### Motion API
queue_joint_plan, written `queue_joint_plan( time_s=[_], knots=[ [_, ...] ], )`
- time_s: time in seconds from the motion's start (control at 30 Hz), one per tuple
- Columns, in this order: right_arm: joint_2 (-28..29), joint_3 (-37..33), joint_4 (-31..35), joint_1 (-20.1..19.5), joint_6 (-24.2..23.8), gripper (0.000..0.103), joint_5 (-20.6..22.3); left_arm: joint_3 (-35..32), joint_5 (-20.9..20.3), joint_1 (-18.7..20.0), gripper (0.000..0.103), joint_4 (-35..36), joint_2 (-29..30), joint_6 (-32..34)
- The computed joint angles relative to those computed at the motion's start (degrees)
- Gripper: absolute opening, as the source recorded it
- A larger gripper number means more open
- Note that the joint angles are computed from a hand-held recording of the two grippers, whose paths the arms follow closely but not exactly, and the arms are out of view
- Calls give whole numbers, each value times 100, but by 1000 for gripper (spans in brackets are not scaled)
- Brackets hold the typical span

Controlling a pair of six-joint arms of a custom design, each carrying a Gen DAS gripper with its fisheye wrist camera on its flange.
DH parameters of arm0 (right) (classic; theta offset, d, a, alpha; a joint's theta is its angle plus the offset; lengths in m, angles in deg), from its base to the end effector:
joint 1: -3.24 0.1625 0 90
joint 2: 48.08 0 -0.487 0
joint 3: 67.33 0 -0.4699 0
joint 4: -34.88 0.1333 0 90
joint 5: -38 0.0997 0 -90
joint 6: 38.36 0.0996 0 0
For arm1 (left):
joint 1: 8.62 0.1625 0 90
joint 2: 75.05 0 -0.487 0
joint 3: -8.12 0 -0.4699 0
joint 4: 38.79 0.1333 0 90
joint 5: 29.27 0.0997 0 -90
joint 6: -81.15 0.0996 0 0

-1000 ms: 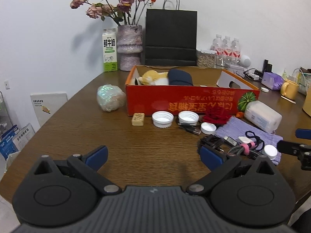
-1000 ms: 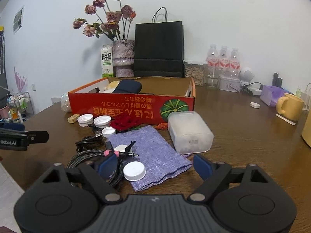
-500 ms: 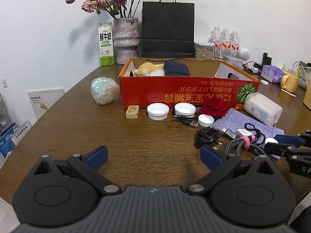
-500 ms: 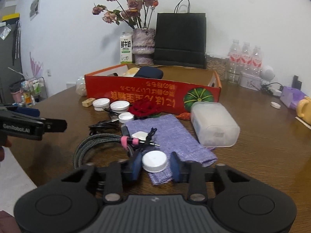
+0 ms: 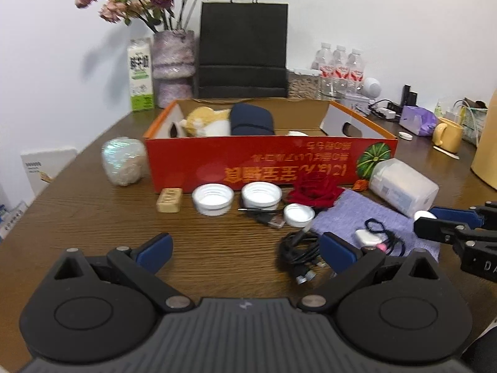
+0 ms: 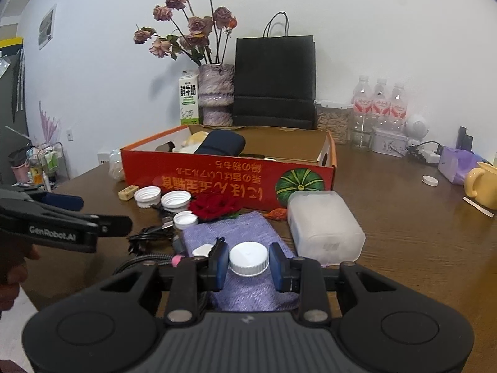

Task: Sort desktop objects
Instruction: 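Grasp the black cable with the left gripper while the right gripper grasps a white lid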

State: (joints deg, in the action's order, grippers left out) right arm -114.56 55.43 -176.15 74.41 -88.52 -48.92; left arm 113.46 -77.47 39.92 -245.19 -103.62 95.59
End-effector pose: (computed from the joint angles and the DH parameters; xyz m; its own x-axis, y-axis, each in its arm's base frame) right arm -0.0585 -0.6010 0.2659 -0.7212 -0.1330 0.6798 -0.6495 0.4708 -0.5970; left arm -0.2869 -0.6264 -0.0556 -0.6865 0.3134 -0.6562 0.7033 0.5153 -0.4897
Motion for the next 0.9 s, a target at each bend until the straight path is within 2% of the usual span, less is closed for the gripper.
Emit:
queue_joint_plan(
  time_s=[0.17, 0.37, 0.47, 0.53, 0.57, 0.9],
  knots=[
    [49, -101, 78, 3, 33, 27, -47, -231, -168, 62, 94, 440, 90, -117],
    [94, -192, 199, -26, 98, 27, -73, -384, -375, 155, 74, 900, 118, -388],
    [101, -212, 257, -42, 119, 27, -44, -397, -403, 165, 60, 894, 134, -422],
    [110, -223, 284, -44, 129, 27, -32, -400, -460, 181, 45, 881, 128, -427],
    [119, -226, 289, -42, 131, 27, -30, -394, -498, 191, 42, 890, 115, -439],
    [133, -218, 269, -16, 130, 27, -21, -359, -488, 187, 40, 748, 116, -371]
  ],
)
